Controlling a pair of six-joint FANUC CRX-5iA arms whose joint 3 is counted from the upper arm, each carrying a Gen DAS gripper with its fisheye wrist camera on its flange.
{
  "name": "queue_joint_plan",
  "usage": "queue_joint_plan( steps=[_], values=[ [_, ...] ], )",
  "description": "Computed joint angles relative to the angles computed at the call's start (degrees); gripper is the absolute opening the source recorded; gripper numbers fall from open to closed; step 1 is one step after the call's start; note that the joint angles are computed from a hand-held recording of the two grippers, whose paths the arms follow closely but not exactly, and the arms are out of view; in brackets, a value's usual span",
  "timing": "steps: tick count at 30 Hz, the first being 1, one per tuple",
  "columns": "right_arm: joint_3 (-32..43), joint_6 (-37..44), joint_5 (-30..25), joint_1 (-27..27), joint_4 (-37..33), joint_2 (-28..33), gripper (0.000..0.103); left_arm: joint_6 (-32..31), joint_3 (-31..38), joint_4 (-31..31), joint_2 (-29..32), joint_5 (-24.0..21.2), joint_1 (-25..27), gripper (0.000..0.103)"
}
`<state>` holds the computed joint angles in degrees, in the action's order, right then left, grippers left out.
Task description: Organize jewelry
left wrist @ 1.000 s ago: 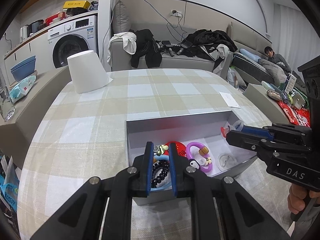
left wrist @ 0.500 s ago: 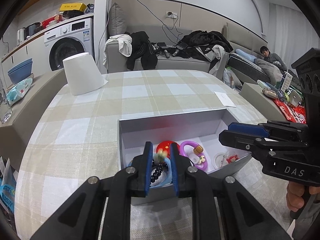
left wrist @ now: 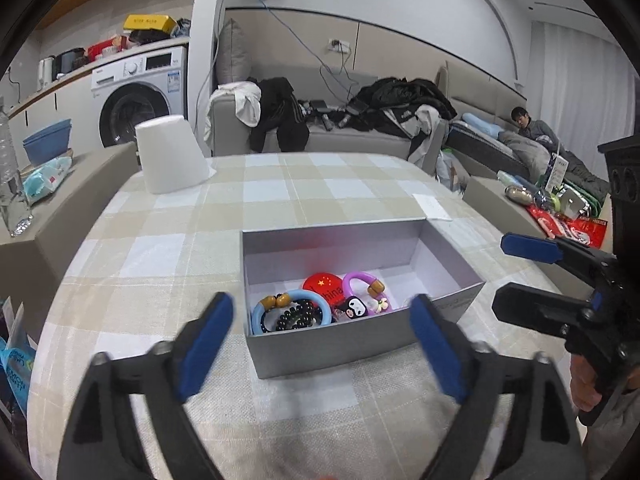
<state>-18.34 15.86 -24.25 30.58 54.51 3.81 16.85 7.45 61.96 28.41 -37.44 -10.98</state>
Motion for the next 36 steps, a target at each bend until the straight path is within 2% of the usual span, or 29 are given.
queue_joint_plan(
  steps=[2,5,13,17,20,24,31,33,36],
  values=[
    [-2.0,-5.4,1.2,-0.7,4.9,-0.8,0.103,-3.0,-2.4,3.7,-1.3,1.7,-0.4,0.102],
    [-4.5,-13.0,2.5,-2.0,12.8,-1.4,0.103,-6.5,-4.9,6.9,-2.5,4.1,-0.9,0.102],
    [-7.2,-21.3,3.8,-3.8,22.5,-1.3,0.103,-16.3,-9.5,16.0,-3.4,7.8,-2.3,0.102],
    [-9.3,-30.8,6.9,-6.7,32.9,-1.9,0.103,-20.3,-10.5,21.5,-3.6,8.8,-3.2,0.102],
    [-10.9,-42.1,8.5,-9.9,46.2,-2.8,0.103,-24.2,-11.5,26.2,-4.1,10.6,-4.3,0.102],
    [-11.4,-47.9,9.2,-11.6,52.8,-3.3,0.103,-26.1,-12.0,28.2,-4.0,11.4,-4.8,0.102],
    [-11.7,-56.0,9.3,-13.7,62.7,-3.8,0.103,-25.4,-11.8,27.5,-3.9,10.3,-4.2,0.102],
    [-11.8,-56.0,9.2,-13.7,62.9,-3.9,0.103,-25.4,-12.0,27.4,-3.9,10.3,-4.3,0.102],
    [-11.7,-52.7,7.9,-12.4,59.5,-3.6,0.103,-26.7,-12.4,28.1,-4.3,10.7,-4.6,0.102]
  ],
)
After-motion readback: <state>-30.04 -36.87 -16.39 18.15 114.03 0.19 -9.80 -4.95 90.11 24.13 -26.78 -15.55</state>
